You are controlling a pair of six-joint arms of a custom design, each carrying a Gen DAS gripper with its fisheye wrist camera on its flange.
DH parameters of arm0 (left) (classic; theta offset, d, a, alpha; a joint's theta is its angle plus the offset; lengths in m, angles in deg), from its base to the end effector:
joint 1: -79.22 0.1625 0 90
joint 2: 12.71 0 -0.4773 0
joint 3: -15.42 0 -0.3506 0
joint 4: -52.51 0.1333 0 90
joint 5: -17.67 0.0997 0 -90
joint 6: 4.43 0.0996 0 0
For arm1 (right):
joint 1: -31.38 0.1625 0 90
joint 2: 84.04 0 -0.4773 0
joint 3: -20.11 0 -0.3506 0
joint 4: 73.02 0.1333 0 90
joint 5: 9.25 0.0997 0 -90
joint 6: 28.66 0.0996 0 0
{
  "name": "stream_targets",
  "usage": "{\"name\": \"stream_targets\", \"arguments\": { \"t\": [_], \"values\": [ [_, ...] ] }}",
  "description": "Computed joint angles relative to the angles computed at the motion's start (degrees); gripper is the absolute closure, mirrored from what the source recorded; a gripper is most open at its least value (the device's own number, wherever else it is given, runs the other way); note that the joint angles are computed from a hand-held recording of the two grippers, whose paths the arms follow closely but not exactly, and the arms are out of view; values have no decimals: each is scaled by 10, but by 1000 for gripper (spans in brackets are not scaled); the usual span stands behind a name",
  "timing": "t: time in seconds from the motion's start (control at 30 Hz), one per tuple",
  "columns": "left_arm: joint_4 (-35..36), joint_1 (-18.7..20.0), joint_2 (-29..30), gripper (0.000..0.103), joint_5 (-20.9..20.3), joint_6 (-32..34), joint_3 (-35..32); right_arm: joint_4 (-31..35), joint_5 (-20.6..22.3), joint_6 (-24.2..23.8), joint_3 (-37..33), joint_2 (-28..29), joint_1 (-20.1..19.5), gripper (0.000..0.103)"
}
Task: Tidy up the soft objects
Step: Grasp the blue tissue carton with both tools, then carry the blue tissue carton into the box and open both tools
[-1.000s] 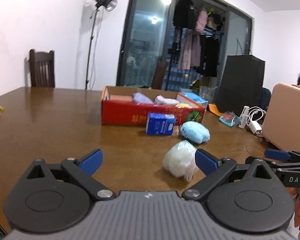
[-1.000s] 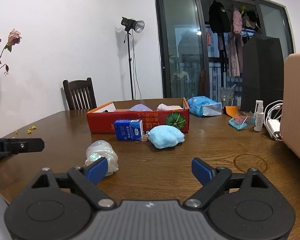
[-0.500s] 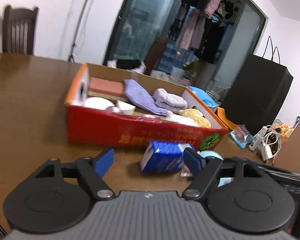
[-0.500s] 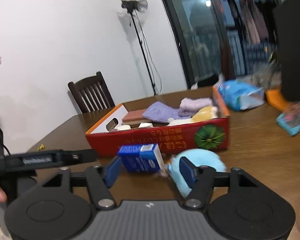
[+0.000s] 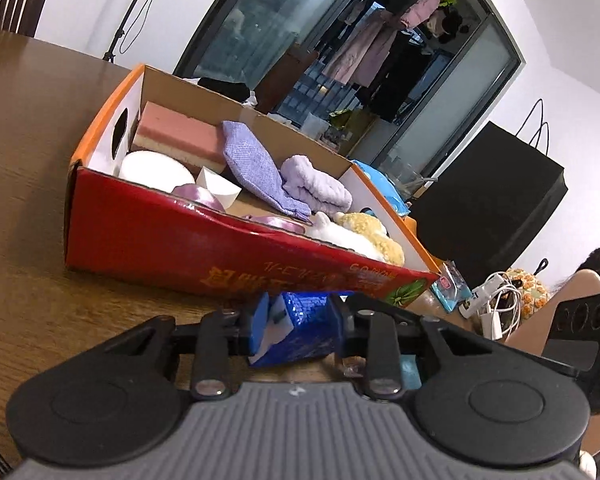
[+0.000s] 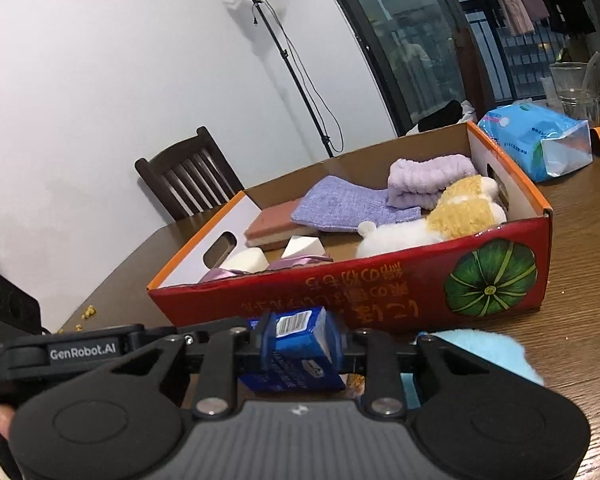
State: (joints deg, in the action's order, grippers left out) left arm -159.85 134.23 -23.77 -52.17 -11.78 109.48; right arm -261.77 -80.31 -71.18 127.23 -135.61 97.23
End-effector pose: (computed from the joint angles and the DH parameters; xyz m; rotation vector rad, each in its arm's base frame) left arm -0.2340 -0.6266 -0.1030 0.5050 2.8119 -1.1340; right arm -0.1075 -0.6446 0.2469 0.6197 -2.6922 1.1645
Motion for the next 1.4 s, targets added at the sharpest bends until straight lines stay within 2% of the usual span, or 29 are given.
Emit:
{"name": "stream_targets", "arguments": {
  "t": [0.1, 0.23, 0.33, 0.4, 0.5, 0.63, 0.73, 0.8, 0.87, 0.97, 1.17, 1.4],
  "values": [
    [-13, -10, -3, 72, 18, -18, 19, 20, -4, -19, 10, -13, 0, 77],
    [-106, -29, -3, 72, 11, -44, 100, 44, 7, -56, 65, -53, -16, 75],
    [-152, -39, 1, 63, 1, -63, 153, 93, 22, -75, 103, -83, -39, 66],
    [-179, -48, 3, 56, 8, -65, 177, 124, 44, -78, 116, -98, -56, 65],
    [-189, -54, 2, 50, 23, -65, 186, 98, 48, -72, 131, -103, -64, 65],
    [-154, -44, -1, 49, 30, -74, 163, 63, 43, -52, 121, -89, -54, 65],
    [-130, -36, -1, 52, 21, -66, 147, 55, 29, -50, 110, -75, -45, 66],
    [-121, -31, 0, 69, 14, -63, 143, 66, 24, -49, 101, -69, -43, 67],
    [-115, -26, 0, 75, 14, -70, 140, 77, 17, -51, 93, -62, -43, 70],
    [-117, -16, -2, 77, -1, -84, 139, 102, 23, -46, 78, -59, -47, 71],
    [-111, -8, -5, 78, -17, -98, 137, 97, 28, -48, 78, -54, -49, 72],
    [-136, -27, 0, 78, 11, -78, 140, 94, 30, -39, 80, -58, -48, 75]
  ]
}}
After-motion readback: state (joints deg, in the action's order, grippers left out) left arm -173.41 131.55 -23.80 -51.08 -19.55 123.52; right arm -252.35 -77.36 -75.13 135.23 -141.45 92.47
